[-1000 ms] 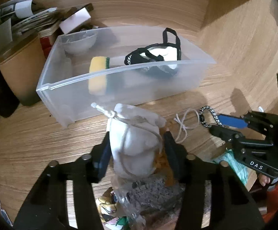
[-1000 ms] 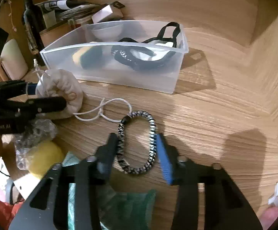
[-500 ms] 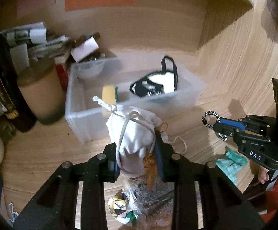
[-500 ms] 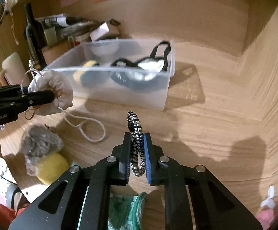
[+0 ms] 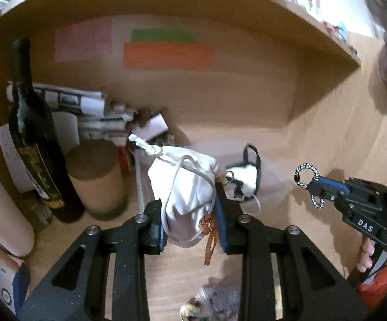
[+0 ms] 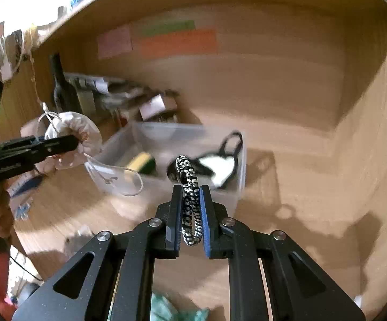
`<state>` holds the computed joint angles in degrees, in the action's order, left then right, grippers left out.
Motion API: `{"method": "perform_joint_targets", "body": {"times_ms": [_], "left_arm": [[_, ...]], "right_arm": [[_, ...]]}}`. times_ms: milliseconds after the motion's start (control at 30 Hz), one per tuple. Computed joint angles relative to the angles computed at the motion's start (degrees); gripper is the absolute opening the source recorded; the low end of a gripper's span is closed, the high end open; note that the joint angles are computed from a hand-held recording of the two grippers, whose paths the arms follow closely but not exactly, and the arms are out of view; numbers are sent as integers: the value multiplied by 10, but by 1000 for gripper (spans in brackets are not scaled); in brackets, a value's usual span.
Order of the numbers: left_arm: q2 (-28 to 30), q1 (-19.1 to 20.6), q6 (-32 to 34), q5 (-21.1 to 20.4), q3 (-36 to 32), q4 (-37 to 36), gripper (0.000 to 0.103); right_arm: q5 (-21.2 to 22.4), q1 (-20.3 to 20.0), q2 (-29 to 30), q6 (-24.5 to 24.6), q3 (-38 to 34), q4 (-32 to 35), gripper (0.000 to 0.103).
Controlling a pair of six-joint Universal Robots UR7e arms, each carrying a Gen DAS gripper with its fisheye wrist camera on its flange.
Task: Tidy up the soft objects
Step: 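Carry the pouch and bracelet into the clear box and open both grippers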
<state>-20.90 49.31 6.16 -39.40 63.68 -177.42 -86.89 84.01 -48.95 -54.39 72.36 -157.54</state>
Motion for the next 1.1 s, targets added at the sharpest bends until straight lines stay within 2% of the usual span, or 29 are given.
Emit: {"method": "perform_joint_targets", "body": {"times_ms": [200,367,567,867,1100], "left_arm": [[18,11,11,8,-46,-7,30],[31,30,-28,-8,-87,47,30],[62,49,-61,-9,-148,125,30],[107,60,-61,5,-220,203,30],[118,68,-72,0,-242,246,31]], "right_arm": [[30,14,15,4,-24,4,11],[32,28,41,2,-59,27,11],[-1,43,86,10,-116,77,11],[-60,50,148,27,-191,131,11],[-98,49,177,30,-225,156,12]]}}
